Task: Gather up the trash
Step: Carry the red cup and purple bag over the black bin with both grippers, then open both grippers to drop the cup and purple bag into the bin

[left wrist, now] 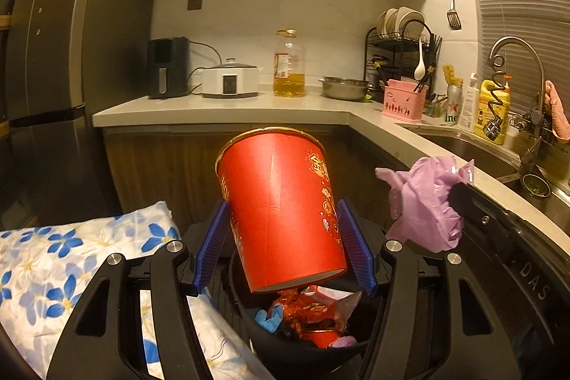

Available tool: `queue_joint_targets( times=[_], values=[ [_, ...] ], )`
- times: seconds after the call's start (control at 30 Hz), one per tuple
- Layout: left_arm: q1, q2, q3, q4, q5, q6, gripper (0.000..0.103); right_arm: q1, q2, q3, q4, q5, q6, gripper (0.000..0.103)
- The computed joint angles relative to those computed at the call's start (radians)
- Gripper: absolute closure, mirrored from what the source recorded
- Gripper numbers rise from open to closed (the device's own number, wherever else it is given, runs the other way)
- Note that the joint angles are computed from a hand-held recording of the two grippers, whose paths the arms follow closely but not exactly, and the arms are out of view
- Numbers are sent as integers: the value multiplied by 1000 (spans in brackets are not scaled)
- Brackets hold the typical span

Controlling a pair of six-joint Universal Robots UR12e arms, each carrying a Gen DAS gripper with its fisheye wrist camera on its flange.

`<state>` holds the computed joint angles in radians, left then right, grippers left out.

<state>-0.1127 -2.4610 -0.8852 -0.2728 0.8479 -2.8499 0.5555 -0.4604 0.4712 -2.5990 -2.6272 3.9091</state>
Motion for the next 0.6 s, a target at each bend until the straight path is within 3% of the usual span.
queue_joint_targets(
  times=[0.6],
  values=[
    [-5,-51,87,-64,-25,18,40,-25,2,0,-25,69,-19,100]
  ],
)
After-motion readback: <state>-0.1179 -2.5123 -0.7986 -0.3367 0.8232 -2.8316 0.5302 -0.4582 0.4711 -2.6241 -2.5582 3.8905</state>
